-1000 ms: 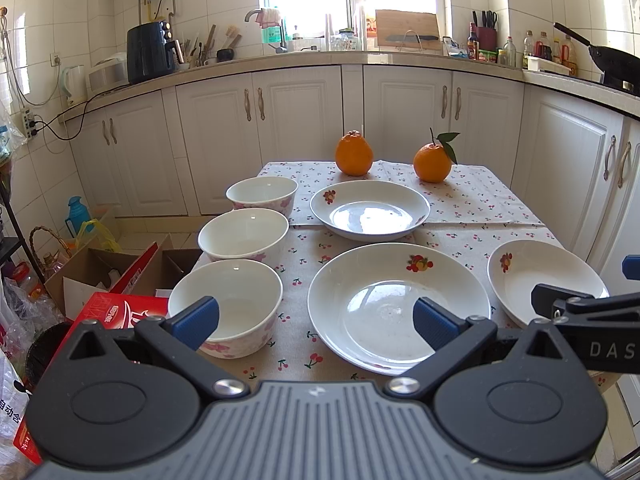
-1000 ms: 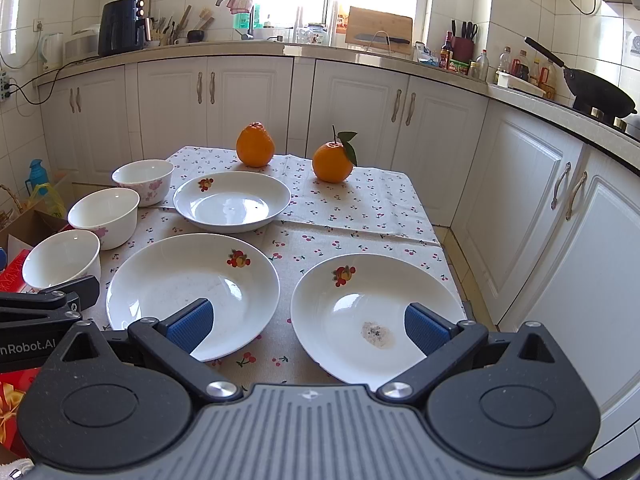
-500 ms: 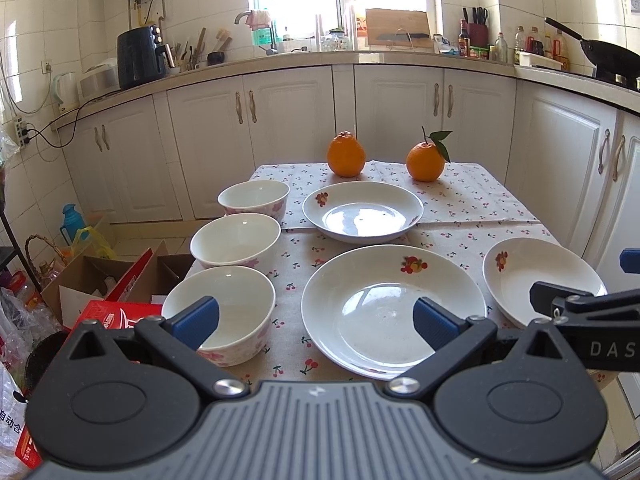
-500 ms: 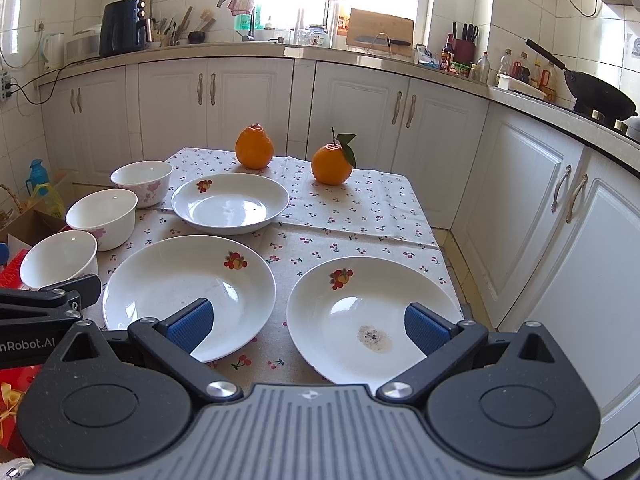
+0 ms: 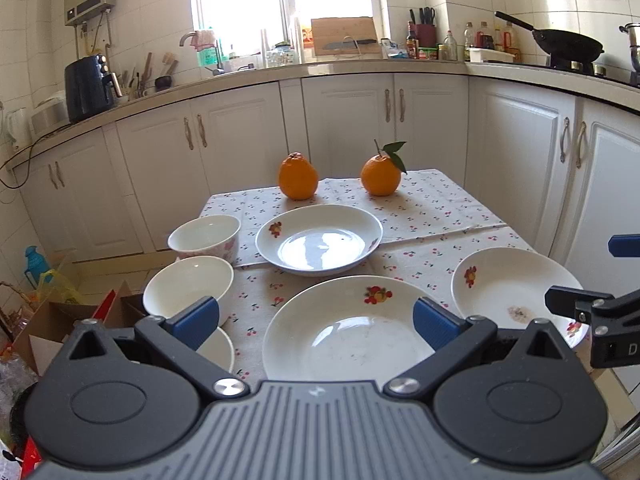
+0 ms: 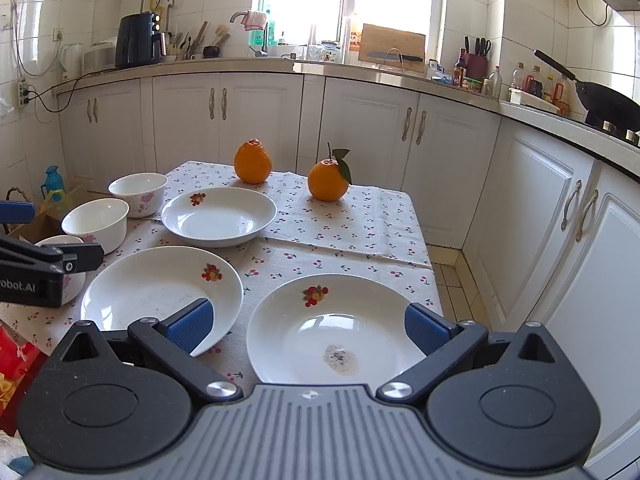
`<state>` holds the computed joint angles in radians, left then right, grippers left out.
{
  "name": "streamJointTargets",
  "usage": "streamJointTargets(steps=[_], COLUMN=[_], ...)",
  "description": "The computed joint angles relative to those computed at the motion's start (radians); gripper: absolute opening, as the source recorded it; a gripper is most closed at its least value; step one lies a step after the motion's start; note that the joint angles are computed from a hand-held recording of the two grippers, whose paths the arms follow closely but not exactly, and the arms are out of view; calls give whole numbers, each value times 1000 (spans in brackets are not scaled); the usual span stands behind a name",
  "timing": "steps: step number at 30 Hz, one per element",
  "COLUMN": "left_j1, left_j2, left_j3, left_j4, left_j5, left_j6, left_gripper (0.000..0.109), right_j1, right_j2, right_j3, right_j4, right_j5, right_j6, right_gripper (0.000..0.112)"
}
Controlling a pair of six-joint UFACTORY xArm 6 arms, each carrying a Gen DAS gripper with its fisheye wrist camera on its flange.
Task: Organize plates and bowls
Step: 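Move the left gripper toward the rim of the stained white plate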
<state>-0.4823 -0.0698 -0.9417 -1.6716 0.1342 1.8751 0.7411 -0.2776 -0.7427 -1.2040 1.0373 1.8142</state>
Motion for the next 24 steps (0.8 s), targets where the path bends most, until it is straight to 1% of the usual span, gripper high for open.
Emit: streamJointTargets(steps=[2, 6, 8, 11, 13, 15, 19, 22, 24], left_j1=[5, -4, -2, -2, 5, 5, -21, -35, -47], left_j2=[11, 46, 57, 76, 94, 108, 132, 151, 168], left_j3=[-10, -47, -57, -75, -92, -106, -118, -128, -141], left_j4=[57, 101, 175, 258, 337, 369, 381, 434, 482], left_j5=[34, 63, 95, 152, 215, 262, 252, 253, 248], left_j6=[-49, -72, -142, -219, -282, -300, -289, -328, -358], left_gripper=[102, 102, 102, 102, 102, 102, 102, 102, 102], right_j1=[-16, -48, -69, -98, -115, -141, -188, -215, -245], right_j2=[-36, -97, -126, -162, -172, -178, -157, -131, -117], right_j3=[44, 125, 162, 218, 249, 277, 307, 314, 321], right_j4=[-9, -8, -1, -5, -8, -13, -31, -37, -61], right_j5=[-17, -64, -105, -168, -205, -254, -342, -385, -431], right_j6=[0, -2, -7, 3, 15, 24, 39, 39, 56], right_gripper=[103, 103, 103, 103, 103, 103, 103, 103, 103])
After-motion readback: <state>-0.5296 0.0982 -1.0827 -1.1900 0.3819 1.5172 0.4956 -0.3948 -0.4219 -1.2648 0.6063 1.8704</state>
